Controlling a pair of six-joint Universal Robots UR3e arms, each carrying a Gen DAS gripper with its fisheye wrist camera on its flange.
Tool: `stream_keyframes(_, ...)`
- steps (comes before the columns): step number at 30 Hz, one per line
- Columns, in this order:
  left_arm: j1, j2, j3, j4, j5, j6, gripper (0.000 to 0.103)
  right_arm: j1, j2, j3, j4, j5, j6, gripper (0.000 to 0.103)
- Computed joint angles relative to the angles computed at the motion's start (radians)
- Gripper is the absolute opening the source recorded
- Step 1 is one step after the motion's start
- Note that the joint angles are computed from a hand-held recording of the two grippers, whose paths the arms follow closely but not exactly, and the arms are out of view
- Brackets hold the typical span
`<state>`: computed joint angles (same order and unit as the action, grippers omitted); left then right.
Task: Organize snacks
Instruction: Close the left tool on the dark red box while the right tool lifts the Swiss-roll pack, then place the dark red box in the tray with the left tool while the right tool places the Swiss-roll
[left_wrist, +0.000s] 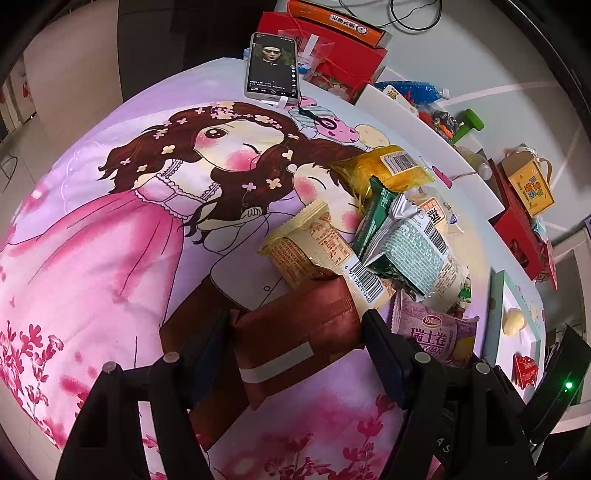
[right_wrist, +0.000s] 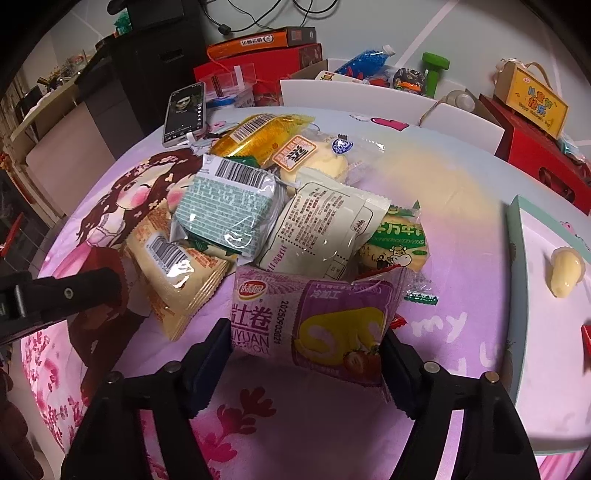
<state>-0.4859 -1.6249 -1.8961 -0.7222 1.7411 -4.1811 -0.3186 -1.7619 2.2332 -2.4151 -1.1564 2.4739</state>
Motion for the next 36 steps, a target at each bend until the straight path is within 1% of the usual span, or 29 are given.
stream_keyframes(4,0.000,0.005,-0.001,0.000,0.002,0.001,0.074,-0.010,-0.013,-0.003,0.022,0.008,-0.002,0.075)
stream_keyframes(12,-0.007,0.019,0.002,-0.003,0.020,-0.001,0.074,-0.075,-0.104,-0.017,0.129,0.073,-0.039,0.075)
stream_keyframes(21,-0.038,0.035,0.041,-0.041,0.083,-0.016,0.074,-0.172,-0.210,-0.052,0.275,0.138,-0.077,0.075)
stream_keyframes(25,-0.057,0.021,0.083,-0.069,0.108,-0.013,0.074,-0.217,-0.234,-0.083,0.346,0.139,-0.093,0.075)
stream_keyframes(31,-0.090,-0.035,0.184,-0.123,0.138,0.003,0.074,-0.270,-0.218,-0.129,0.389,0.117,-0.087,0.075)
stream_keyframes(36,-0.113,-0.111,0.295,-0.168,0.143,0.035,0.074,-0.318,-0.191,-0.170,0.411,0.110,-0.084,0.075)
